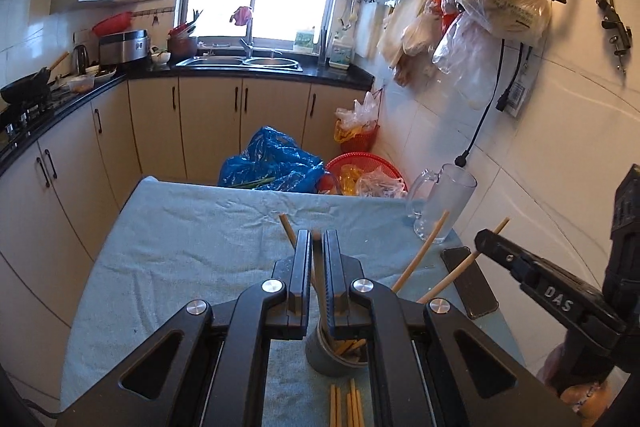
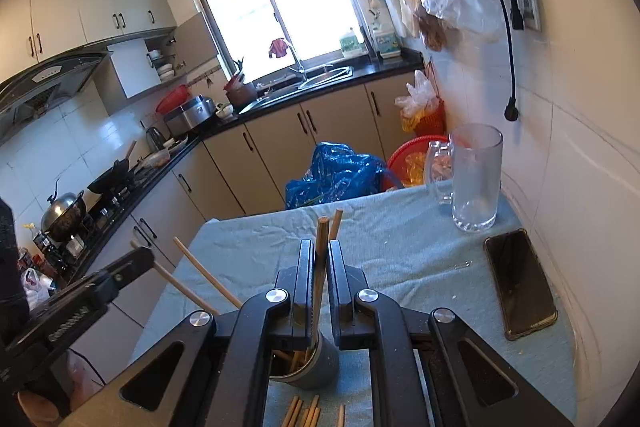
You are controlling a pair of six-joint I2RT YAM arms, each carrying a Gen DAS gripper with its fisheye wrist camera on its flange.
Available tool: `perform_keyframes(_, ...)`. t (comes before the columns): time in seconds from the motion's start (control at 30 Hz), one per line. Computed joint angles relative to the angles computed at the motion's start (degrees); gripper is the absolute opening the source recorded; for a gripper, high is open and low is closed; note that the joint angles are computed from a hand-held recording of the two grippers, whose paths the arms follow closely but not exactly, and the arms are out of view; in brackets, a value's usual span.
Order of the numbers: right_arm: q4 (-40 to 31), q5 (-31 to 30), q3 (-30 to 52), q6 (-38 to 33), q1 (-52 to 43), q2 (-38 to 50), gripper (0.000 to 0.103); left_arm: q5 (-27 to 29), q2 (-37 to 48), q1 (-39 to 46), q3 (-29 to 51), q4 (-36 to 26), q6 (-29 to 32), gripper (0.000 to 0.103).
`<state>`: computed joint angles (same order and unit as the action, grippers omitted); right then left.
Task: Organize utensils
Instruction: 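Open the left gripper into the black cup while the right gripper releases its chopstick, then lower the left gripper onto a chopstick while the right gripper grasps another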
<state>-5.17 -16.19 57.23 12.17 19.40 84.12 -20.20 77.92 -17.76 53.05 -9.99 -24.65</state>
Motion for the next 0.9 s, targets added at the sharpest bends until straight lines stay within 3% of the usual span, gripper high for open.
perform_keyframes(0.07,-0.19,0.2,0.24,-0.22,0.09,0.57,0.012,-0.26,-1.59,-0.25,-1.07,-0.22,-0.02,0.02)
perform_keyframes(0.13,-0.14,0.91,0.08,-0.3,0.44,0.34,0.036,-1.08,-3.54,-0.64,-2.26,-0.28,-0.36,0.034)
perform_keyframes(0.17,0.12,1.38,-0.25,-0.28,0.63,-0.11,0.046,-1.79,-4.8,-1.08,-2.98,-0.29,-0.51,0.036)
perform_keyframes(0.37,-1.59,2.62,-1.98,-1.14,0.52,-4.4,0.054,-5.82,-12.69,-4.06,-7.0,-2.9,-1.06,0.046)
perform_keyframes(0.57,-5.47,3.55,-5.39,-4.24,-0.59,-10.91,0.064,-12.44,-22.28,-9.66,-11.54,-9.98,-4.9,0.054)
perform_keyframes(0.9,-14.17,2.75,-12.94,-11.43,-5.49,-21.11,0.072,-24.39,-27.51,-24.99,-15.07,-25.88,-19.53,0.06)
